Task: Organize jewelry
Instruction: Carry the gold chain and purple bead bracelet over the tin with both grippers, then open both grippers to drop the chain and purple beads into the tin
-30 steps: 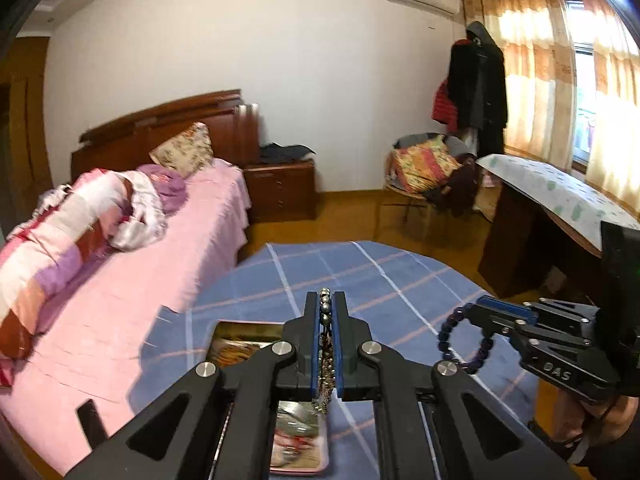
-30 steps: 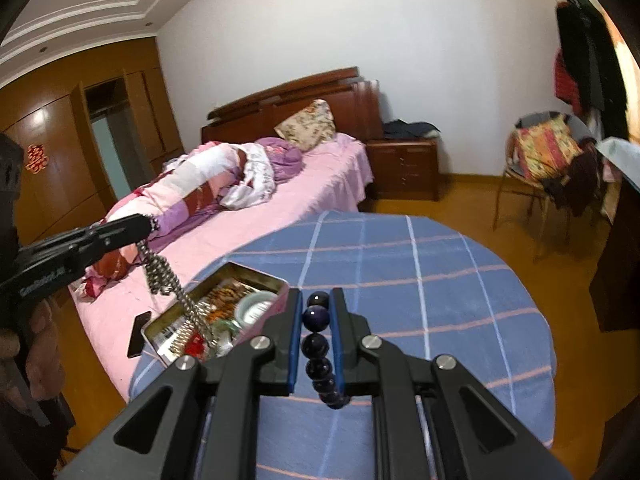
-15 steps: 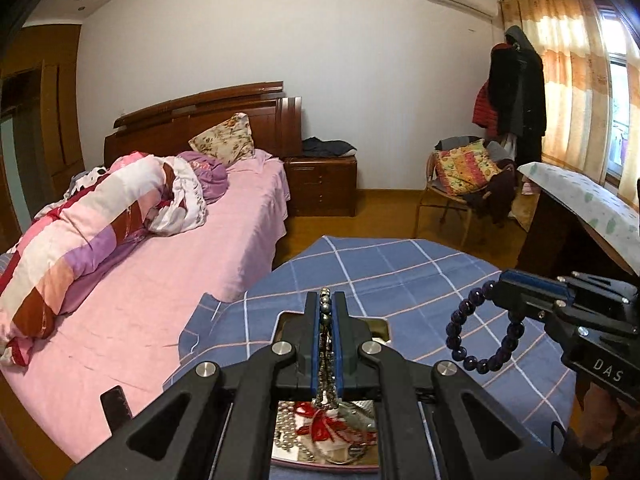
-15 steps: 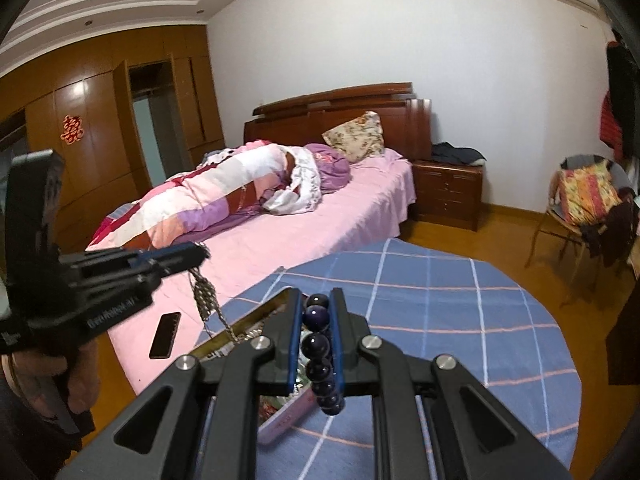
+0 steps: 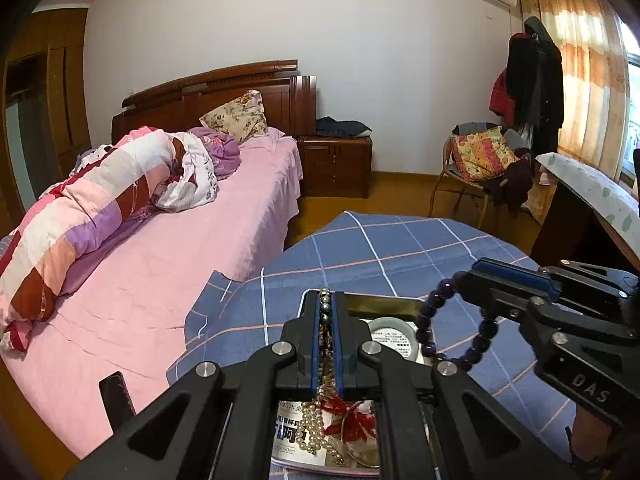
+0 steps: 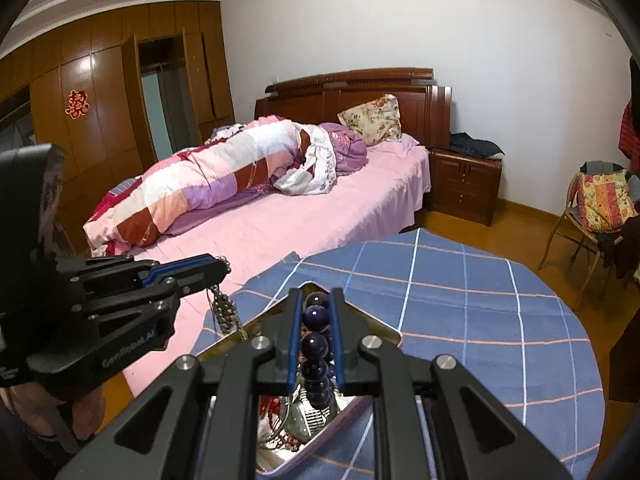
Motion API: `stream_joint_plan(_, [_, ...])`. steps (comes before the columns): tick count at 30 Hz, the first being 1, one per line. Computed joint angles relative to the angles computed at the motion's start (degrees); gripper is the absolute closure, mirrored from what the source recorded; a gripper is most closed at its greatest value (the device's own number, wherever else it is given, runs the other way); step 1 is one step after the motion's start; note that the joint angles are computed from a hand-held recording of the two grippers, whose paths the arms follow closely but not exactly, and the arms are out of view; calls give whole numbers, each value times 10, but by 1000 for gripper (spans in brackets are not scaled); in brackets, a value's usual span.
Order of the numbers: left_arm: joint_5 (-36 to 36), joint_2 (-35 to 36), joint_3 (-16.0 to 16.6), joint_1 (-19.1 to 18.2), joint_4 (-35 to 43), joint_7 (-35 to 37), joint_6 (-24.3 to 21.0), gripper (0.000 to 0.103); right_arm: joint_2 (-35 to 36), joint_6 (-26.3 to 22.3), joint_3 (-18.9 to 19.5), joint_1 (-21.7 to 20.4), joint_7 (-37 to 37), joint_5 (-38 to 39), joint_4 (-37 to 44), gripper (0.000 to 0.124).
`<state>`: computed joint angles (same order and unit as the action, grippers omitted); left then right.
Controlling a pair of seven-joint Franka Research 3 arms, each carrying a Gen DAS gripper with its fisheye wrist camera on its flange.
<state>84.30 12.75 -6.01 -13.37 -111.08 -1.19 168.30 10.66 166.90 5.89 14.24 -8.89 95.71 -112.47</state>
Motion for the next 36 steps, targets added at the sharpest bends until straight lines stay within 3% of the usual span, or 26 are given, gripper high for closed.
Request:
stream_joint_plan(8, [-37, 28, 6, -3, 13, 35, 8, 99, 49, 32, 9, 1, 43, -44, 40, 108])
stream_joint_plan(17, [-98, 62, 21, -24, 28, 92, 2, 98, 103, 56, 21, -13, 211, -214, 60, 108])
stream_joint_plan(21, [-130, 73, 25, -30, 28, 120, -2, 98, 115, 57, 32, -28, 252, -260, 59, 107])
stream_joint_plan(22, [-142, 74, 24, -30, 27, 131, -4, 98, 116, 62, 40, -35, 252, -260, 59, 103])
stream_joint_plan(23, [-157, 75, 23, -31, 26, 145, -9, 97, 117, 66, 44, -39, 259, -268, 58, 91])
stream_joint_plan(24, [-162, 75, 25, -35, 25, 149, -11, 91, 116, 63, 50, -47, 264, -272, 56, 84])
stream_joint_plan(26, [-148, 71, 36, -48, 22, 132, -21, 66, 111, 57, 67, -67, 260, -265, 50, 70])
stream_joint_plan(27, [-125, 66, 45, -59, 20, 102, -29, 41, 110, 60, 70, -70, 261, -265, 48, 69])
stream_joint_plan(28, [-81, 58, 55, -70, 16, 49, -35, 28, 106, 64, 72, -73, 263, -264, 43, 69])
stream_joint_plan(29, [-46, 52, 56, -71, 12, 11, -35, 28, 104, 66, 74, -75, 264, -263, 38, 67])
stream_joint_plan(32, [-39, 37, 35, -54, -5, -3, -36, 28, 87, 68, 82, -87, 247, -236, 22, 64])
stream_joint_plan(36, [-22, 18, 16, -39, -27, -38, -48, 28, 49, 68, 87, -96, 168, -135, -9, 57])
